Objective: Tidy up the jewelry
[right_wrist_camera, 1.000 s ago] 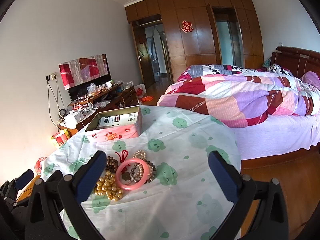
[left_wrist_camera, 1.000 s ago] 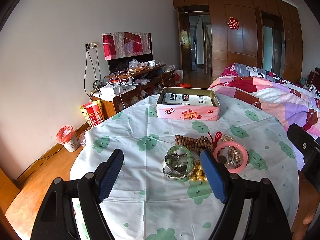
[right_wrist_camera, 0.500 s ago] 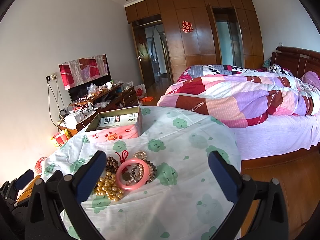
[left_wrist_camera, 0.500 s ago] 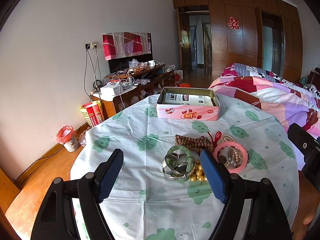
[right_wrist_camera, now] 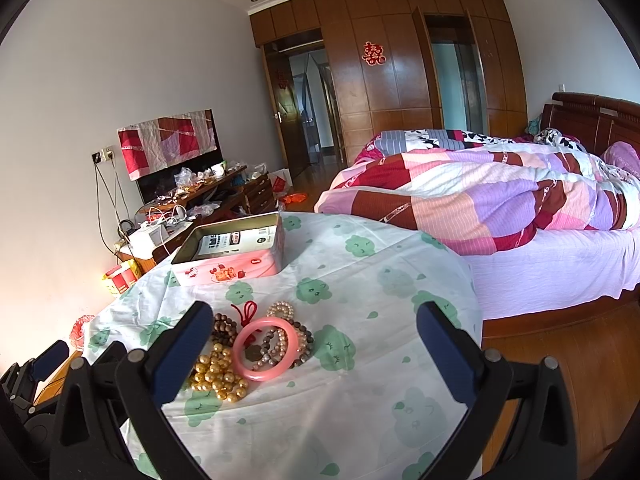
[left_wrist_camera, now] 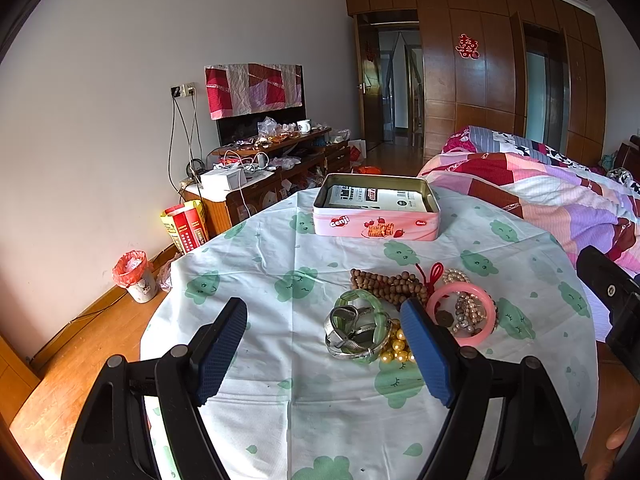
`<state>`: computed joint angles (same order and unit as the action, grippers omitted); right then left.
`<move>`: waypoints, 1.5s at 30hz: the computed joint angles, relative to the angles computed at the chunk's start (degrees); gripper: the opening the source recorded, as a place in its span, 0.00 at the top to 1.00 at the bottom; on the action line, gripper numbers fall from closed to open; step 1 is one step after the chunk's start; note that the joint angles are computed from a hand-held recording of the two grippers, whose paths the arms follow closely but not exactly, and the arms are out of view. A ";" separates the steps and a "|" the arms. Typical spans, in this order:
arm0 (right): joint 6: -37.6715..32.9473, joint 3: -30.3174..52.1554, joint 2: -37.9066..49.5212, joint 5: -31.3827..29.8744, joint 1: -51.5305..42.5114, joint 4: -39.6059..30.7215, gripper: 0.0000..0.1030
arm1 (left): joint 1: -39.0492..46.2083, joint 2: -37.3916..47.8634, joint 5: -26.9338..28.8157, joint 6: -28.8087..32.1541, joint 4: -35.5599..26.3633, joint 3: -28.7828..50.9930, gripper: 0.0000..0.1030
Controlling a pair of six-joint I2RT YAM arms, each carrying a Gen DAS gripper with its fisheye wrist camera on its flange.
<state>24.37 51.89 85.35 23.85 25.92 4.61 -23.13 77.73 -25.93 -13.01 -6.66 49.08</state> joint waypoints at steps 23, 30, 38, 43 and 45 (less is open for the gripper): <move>0.11 0.26 0.38 0.02 0.06 0.07 0.00 | 0.67 0.77 1.18 0.09 0.11 -0.19 0.23; -0.34 0.51 -0.35 -0.81 -0.51 -0.45 0.00 | 6.50 1.66 8.02 2.71 1.30 -1.26 0.23; -4.12 1.01 5.52 -5.39 -0.82 5.85 0.24 | 16.49 5.98 18.43 5.21 3.83 -1.91 0.23; -5.20 4.79 10.39 -13.31 -2.43 2.72 0.45 | 19.18 10.77 26.58 6.99 4.21 0.91 0.23; -5.50 5.76 11.55 -15.23 -2.79 1.96 0.45 | 19.25 12.80 28.79 7.76 4.10 2.06 0.23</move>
